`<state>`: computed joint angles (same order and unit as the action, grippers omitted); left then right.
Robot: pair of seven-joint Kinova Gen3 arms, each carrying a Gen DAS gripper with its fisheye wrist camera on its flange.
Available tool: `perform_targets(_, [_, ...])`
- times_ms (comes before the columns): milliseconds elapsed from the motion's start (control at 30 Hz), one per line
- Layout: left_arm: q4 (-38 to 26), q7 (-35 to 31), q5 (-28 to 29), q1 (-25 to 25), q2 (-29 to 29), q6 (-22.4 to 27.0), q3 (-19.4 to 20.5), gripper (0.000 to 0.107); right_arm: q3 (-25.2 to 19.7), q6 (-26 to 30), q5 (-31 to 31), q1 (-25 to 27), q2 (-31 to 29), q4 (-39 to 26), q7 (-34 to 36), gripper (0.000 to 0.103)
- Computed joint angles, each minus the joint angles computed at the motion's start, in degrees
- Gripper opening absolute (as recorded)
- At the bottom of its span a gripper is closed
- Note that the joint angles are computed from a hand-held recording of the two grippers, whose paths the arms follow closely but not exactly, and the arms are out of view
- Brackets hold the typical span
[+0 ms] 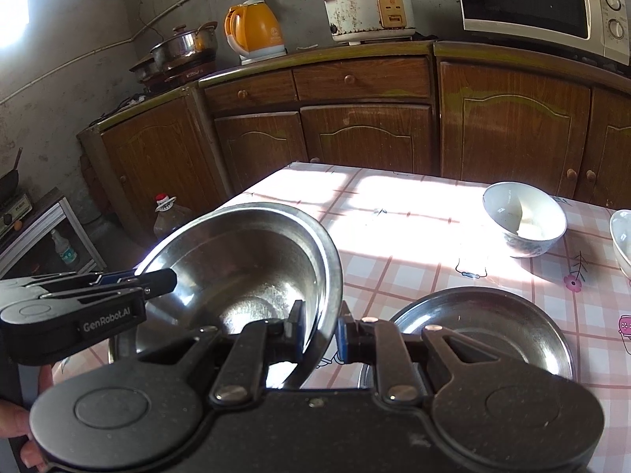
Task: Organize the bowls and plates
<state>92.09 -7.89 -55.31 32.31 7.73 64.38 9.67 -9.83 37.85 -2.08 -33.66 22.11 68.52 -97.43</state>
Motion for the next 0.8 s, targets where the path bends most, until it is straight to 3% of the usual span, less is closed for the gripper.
perform_targets(800, [1.9,4.1,0.2,2.0,-0.1,1.0,1.3,0.024,-0.2,-3.3,1.3,0.0,-3.3,7.1,-0.6,0.02])
